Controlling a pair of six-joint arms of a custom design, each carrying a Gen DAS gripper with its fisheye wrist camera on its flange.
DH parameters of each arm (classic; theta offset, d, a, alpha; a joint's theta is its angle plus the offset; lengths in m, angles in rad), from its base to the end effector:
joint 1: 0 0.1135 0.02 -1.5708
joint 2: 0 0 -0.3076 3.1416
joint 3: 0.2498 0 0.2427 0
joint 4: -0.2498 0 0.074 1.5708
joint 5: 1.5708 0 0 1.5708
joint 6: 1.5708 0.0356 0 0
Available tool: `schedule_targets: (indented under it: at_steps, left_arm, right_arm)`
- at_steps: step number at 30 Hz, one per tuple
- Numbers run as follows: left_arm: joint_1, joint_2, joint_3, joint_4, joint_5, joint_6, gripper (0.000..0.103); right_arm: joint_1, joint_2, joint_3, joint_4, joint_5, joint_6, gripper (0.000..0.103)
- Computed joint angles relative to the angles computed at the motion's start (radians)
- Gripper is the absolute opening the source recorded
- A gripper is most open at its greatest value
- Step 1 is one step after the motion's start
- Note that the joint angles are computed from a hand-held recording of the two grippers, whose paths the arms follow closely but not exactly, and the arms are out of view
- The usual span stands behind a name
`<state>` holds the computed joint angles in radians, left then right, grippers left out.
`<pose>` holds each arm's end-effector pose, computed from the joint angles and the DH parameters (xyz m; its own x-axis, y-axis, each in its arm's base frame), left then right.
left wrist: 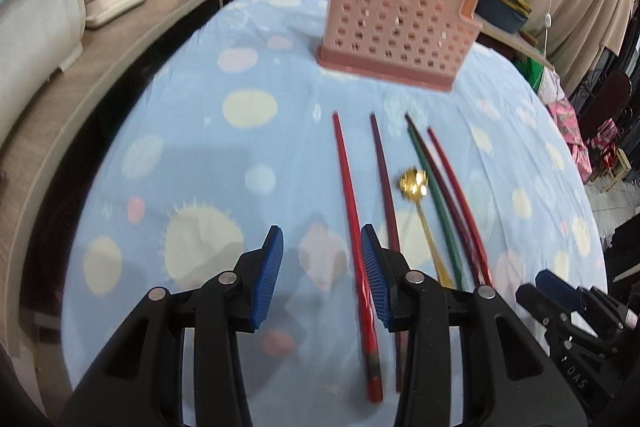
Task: Organize utensils
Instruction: 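Move the left tool to a red chopstick while the right tool moves to another red chopstick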
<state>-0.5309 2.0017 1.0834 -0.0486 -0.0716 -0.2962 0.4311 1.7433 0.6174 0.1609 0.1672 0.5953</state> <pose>0.3472 -0.2009 0.1524 -0.8161 0.1415 -0.5603 0.2423 0.9640 -0.1094 0.2662 0.1159 0.1404 -0.8011 0.2401 -0.5482 0.1489 0.9671 0.2060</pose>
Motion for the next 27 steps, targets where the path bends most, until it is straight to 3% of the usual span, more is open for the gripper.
schedule_targets:
  at_steps: [8, 12, 27]
  left_arm:
    - [-0.034, -0.007, -0.074, 0.033, -0.001, 0.002, 0.038]
    - [-0.040, -0.009, -0.090, 0.041, 0.001, 0.004, 0.038]
    - [-0.055, -0.015, -0.132, 0.057, 0.006, 0.016, 0.038]
  right_arm:
    - [0.040, 0.016, -0.015, 0.014, 0.004, 0.017, 0.030]
    - [0.052, 0.027, -0.006, 0.002, 0.007, 0.015, 0.022]
    - [0.077, 0.049, -0.027, 0.006, 0.011, 0.030, 0.012]
